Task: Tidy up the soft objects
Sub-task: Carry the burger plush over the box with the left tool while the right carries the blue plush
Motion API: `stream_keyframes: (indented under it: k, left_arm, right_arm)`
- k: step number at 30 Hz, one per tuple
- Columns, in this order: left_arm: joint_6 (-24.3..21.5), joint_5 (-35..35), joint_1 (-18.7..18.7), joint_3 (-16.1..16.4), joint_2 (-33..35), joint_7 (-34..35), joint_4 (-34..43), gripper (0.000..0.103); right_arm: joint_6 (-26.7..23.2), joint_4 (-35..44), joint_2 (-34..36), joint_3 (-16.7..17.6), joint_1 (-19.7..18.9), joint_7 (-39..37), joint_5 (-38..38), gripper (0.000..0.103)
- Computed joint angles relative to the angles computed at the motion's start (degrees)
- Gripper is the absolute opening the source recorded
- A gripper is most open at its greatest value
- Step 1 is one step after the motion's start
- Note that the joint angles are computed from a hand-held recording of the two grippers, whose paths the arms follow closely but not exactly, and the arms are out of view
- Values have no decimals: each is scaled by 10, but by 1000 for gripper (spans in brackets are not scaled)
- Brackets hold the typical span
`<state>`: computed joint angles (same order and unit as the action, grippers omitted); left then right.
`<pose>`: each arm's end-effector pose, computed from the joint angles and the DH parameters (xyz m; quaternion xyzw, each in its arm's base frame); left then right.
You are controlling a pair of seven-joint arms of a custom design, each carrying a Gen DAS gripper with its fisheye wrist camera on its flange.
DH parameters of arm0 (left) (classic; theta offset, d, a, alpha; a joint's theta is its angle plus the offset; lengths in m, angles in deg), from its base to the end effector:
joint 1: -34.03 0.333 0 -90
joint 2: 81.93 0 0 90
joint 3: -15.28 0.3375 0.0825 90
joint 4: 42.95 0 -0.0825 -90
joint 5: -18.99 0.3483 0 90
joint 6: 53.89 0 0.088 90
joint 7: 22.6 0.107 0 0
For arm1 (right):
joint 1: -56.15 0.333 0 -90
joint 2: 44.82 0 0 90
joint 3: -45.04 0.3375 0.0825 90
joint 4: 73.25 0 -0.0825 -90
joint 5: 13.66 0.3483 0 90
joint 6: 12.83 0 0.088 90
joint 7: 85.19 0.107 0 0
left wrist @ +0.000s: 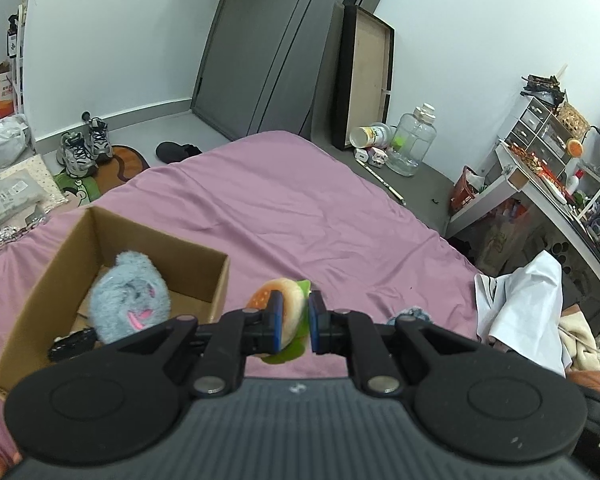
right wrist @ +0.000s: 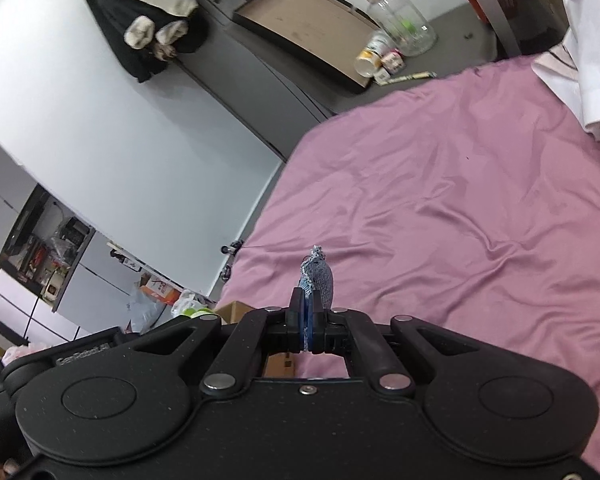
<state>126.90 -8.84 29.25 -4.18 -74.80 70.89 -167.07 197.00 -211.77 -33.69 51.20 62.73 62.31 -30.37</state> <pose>0.5405 -0.1892 0.4819 -0.6496 0.6327 -0.3995 0.1347 0.5046 0.1495 0.4110 -0.4578 0.7365 -0.0779 0.4919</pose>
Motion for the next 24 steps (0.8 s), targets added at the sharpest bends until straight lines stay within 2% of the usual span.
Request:
stream_keyframes:
  k: [4, 9, 12, 19, 24]
  left_arm:
    - [-3, -70, 24, -26, -18, 60, -10, 12]
    - [-15, -153, 14, -11, -43, 136, -19, 12]
    - [-23, -179, 1, 11, -55, 160, -23, 12]
    - [-38, -174, -31, 75, -83, 171, -45, 12]
    - [-57, -174, -37, 106, -93, 186, -50, 12]
  right_arm:
    - [12, -12, -16, -8, 28, -43, 38, 1]
    - [21, -15, -30, -11, 51, -81, 66, 1]
    - [19, -9, -31, -10, 63, -101, 80, 1]
    - [10, 9, -27, -6, 84, -144, 104, 1]
    - [-6, 18, -26, -4, 102, -179, 132, 1]
